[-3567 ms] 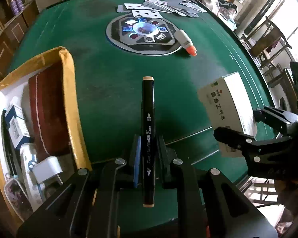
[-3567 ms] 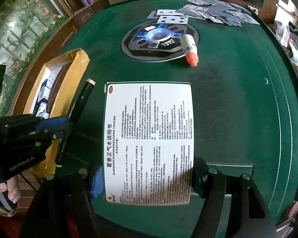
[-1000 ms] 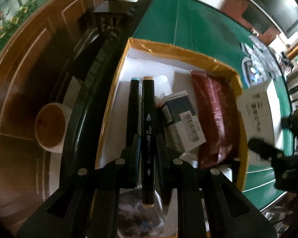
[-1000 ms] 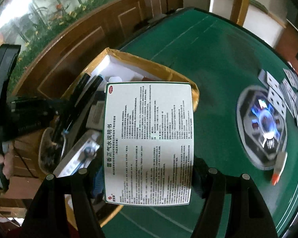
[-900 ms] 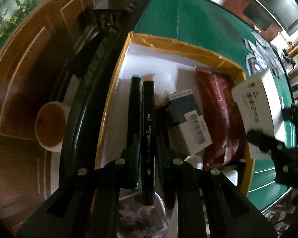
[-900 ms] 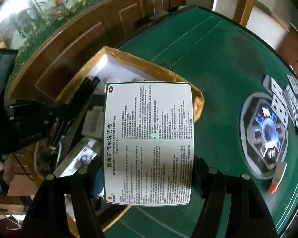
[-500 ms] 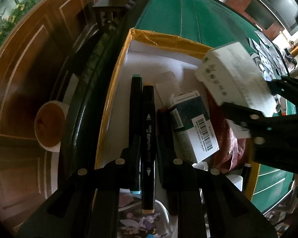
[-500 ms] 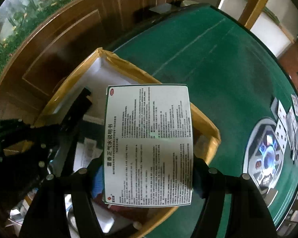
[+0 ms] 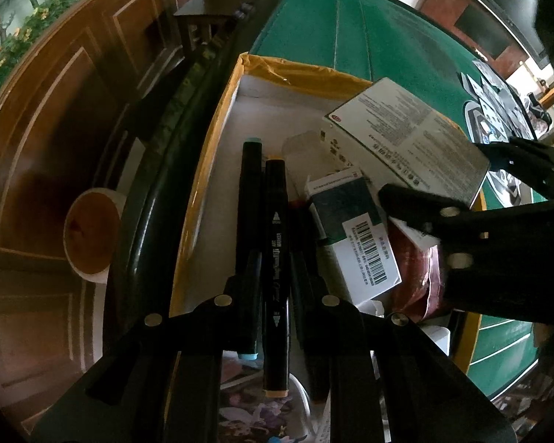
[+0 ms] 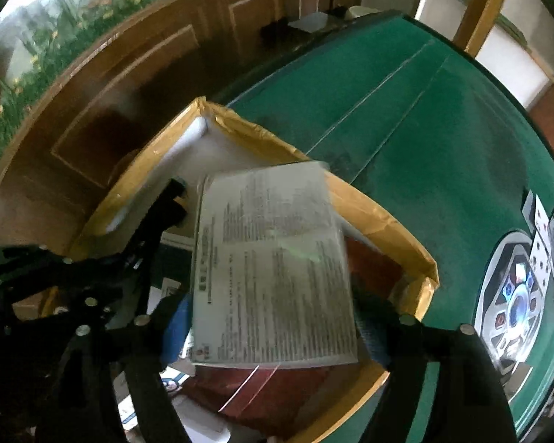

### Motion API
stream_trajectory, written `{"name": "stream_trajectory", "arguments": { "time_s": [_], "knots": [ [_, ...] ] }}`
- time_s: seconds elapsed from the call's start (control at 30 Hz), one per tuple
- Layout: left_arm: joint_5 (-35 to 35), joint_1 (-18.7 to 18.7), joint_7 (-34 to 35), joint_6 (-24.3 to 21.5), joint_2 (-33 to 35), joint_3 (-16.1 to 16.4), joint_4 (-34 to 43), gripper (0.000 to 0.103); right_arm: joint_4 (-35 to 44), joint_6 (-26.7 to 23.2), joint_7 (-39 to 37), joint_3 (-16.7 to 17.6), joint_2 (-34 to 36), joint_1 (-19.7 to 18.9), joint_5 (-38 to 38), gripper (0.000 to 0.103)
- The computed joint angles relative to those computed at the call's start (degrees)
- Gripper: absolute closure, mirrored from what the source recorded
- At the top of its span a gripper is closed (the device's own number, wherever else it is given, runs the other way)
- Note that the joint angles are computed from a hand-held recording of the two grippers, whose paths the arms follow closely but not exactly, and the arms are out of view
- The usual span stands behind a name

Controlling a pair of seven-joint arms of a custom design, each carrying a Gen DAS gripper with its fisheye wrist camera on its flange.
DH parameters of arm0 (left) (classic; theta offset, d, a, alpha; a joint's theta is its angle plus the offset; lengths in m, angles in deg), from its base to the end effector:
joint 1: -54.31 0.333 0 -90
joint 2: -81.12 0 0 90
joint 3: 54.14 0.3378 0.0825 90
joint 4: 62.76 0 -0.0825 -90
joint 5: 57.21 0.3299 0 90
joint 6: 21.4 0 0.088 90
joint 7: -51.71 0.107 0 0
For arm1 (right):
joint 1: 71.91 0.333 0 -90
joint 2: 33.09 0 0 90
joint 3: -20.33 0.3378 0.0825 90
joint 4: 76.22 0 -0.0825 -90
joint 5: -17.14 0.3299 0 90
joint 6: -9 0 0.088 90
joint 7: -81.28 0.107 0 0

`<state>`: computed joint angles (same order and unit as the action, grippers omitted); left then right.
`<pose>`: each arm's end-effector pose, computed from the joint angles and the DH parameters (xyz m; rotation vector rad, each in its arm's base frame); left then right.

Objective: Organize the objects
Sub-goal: 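Open both tools to drop the marker and white box into the tray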

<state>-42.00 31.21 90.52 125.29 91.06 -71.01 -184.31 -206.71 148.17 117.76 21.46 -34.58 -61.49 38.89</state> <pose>0.4258 -0.3534 0.4183 -2.1195 2.1091 -0.4163 0.4775 0.0989 0.4397 -2.6494 0.9699 -0.0700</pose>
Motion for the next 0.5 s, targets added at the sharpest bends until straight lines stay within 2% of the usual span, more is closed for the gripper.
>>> {"name": "stream_trajectory", "arguments": {
  "time_s": [0.1, 0.23, 0.27, 0.33, 0.4, 0.47, 0.5],
  "knots": [
    [0.4, -0.1, -0.6, 0.3, -0.3, 0.1, -0.3, 0.089, -1.2, -0.9, -1.3, -0.8, -2.3, -0.6, 4.1, 0.023],
    [4.7, -1.1, -4.8, 2.4, -2.1, 0.6, -1.8, 0.088, -2.9, -4.8, -4.5, -3.5, -7.0, -2.3, 10.5, 0.020],
    [6.9, -1.6, -7.2, 3.0, -3.2, 0.9, -2.5, 0.082, -3.6, -6.1, -5.6, -4.6, -8.4, -3.0, 12.3, 0.019],
    [11.3, -2.3, -12.0, 2.4, -4.9, 1.0, -3.1, 0.052, -4.8, -7.2, -6.7, -5.8, -10.5, -4.2, 14.6, 0.018],
    [22.2, -3.9, -22.2, 0.1, -8.4, 0.7, -4.1, 0.048, -6.9, -8.7, -8.9, -7.4, -13.4, -5.6, 16.3, 0.018],
    [32.1, -4.5, -29.9, -1.9, -12.1, -1.4, -5.4, 0.031, -9.5, -9.5, -11.7, -8.9, -16.5, -7.0, 16.9, 0.017],
    [32.8, -4.5, -30.6, -2.1, -13.1, -2.2, -5.7, 0.019, -10.6, -9.8, -13.1, -9.6, -17.9, -7.8, 16.9, 0.016]
  ]
}}
